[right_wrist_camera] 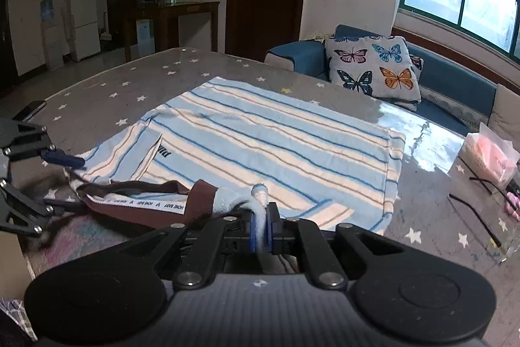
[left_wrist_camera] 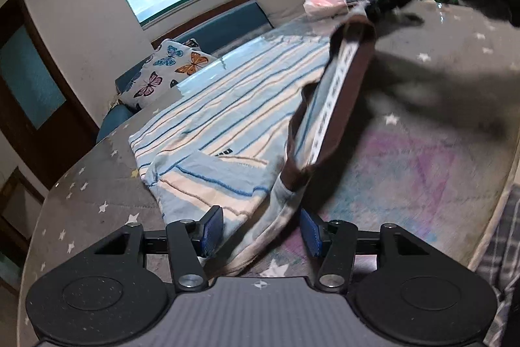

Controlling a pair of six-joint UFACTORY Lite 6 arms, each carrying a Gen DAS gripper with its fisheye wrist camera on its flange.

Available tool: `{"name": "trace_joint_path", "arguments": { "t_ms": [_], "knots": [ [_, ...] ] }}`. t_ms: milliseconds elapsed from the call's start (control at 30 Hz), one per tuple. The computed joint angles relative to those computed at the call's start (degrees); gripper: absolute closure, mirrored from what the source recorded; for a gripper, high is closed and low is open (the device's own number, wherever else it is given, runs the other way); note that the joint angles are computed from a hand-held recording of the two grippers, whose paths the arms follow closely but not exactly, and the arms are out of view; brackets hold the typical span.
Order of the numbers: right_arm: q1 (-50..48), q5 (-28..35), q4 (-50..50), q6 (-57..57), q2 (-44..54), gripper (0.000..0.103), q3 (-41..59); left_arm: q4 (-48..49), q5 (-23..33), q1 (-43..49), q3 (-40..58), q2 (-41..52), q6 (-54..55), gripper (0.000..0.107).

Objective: Fold clothes

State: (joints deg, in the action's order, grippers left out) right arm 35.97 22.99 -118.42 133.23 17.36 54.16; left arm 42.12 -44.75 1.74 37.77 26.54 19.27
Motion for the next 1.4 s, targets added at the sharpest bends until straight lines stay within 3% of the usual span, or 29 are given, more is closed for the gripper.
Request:
{"name": "trace_joint_path", "arguments": {
  "t_ms": [67,133,200,233,400,600,800,900,1033,1167,1400],
  "knots": [
    [0.18,0.48,0.73,-0.66,0.04,0.097,0.35,1.05,0.58,0.17,1.48,0.74,-0.56,0.052],
    [0.65,1.42,1.31,-0.82,-0.22,0.097,0.06,3.14,1.59,0.58,3.63,1.76,-2.34,0.062],
    [1.2,2.41,1.43,-0.3,-0.16,0.097,-0.41,4.43,3.29,0.71,6.13,3.07,-4.6,0.092],
    [1.4,2.78,1.29,0.15,-0.08,0.097,-0.58,4.41,3.66,0.86,7.22,3.81,-5.8,0.097],
    [3.6,6.11,-0.54,4.53,-0.56,0.098,-3.2,5.26,0.98,3.22,4.69,0.34,-8.34,0.1],
    [9.52,9.25,1.77,4.74,-7.74,0.098,-9.7,11.52,-1.86,9.71,-4.23,-12.28,-12.41,0.101],
    [20.34,9.8,16.16,-6.41,-19.15,0.098,-15.12,27.46,-5.41,22.32,-15.86,-32.46,-22.77,0.101],
    [24.03,10.92,22.9,-12.04,-22.5,0.098,-15.12,32.08,-6.43,24.63,-16.27,-37.06,-27.8,0.101],
    [21.99,9.68,23.99,-16.13,-22.65,0.098,-12.52,26.34,-3.87,18.9,-10.83,-33.08,-28.76,0.101],
    [14.81,4.64,23.14,-20.49,-20.7,0.099,-8.12,19.91,-0.6,12.41,-1.79,-24.53,-26.7,0.101],
    [-2.56,-9.96,25.72,-30.89,-7.76,0.099,6.33,20.56,12.94,2.13,24.93,-3.54,-35.71,0.101]
  ]
}}
